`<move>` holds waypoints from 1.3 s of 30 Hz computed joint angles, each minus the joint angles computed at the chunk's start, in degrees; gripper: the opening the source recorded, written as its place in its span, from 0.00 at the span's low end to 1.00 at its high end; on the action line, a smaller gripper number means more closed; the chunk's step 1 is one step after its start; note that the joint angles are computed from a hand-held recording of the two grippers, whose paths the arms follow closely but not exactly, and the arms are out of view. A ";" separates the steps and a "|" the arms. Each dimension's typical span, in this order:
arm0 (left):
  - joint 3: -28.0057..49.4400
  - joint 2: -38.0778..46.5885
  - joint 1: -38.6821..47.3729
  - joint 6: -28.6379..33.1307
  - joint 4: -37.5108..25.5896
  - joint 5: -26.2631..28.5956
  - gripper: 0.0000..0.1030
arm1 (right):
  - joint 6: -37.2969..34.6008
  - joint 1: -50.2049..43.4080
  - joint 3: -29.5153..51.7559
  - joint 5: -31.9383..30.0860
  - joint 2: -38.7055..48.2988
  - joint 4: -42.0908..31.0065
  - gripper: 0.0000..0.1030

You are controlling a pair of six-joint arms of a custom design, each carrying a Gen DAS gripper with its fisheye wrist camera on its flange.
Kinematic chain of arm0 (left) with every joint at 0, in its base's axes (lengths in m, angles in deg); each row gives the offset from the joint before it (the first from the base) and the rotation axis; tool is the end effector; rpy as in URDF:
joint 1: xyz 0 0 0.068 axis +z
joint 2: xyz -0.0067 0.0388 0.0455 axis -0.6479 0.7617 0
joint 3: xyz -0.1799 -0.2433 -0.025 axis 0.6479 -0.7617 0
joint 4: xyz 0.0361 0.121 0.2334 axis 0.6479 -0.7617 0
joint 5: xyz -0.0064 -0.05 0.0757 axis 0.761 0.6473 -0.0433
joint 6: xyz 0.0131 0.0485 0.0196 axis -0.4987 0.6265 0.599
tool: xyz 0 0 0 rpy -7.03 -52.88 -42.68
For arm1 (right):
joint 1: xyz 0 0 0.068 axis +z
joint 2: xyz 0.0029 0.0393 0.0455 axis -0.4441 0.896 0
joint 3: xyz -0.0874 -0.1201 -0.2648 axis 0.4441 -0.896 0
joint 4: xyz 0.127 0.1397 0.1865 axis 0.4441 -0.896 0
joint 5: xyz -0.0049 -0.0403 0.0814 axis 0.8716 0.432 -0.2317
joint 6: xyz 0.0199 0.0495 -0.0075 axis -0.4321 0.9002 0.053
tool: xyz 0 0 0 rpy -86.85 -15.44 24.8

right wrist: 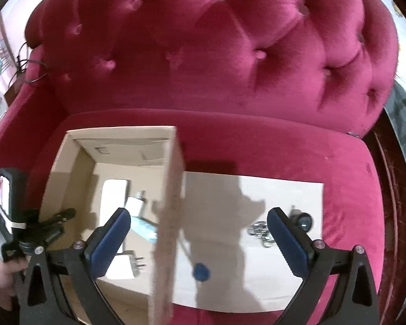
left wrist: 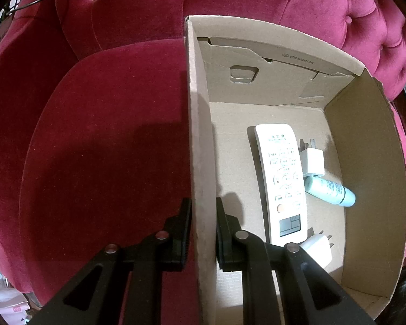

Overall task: Organize rigid objects
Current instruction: 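Move the right gripper back over the paper sheet toward the black ball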

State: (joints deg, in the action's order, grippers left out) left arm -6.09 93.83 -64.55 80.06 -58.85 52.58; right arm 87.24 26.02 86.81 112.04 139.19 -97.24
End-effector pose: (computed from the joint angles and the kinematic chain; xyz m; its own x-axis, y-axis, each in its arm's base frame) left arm 0.2389 -0.1069 0.1609 -0.9109 0.2610 -0.3198 0.2863 0.9576 -0.0339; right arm 0.1541 0.1751 0.2730 -0.8521 0.1567 -0.4994 0.1606 0.9864 0.0354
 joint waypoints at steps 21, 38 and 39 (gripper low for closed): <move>0.03 0.19 -0.58 -0.26 0.08 -0.53 0.16 | -8.51 -19.99 -21.43 -2.57 -11.63 7.13 1.00; 0.54 0.70 -1.51 -0.96 -0.11 -1.09 0.16 | -15.89 -33.51 -31.84 -7.81 -8.04 21.37 1.00; 0.57 0.75 -1.68 -1.07 -0.14 -1.21 0.16 | -15.99 -33.49 -31.91 -7.73 -7.62 21.59 1.00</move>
State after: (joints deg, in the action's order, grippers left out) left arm -5.53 94.58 -66.23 78.99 -58.99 51.38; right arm 71.26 -7.48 54.91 104.31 131.56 -75.65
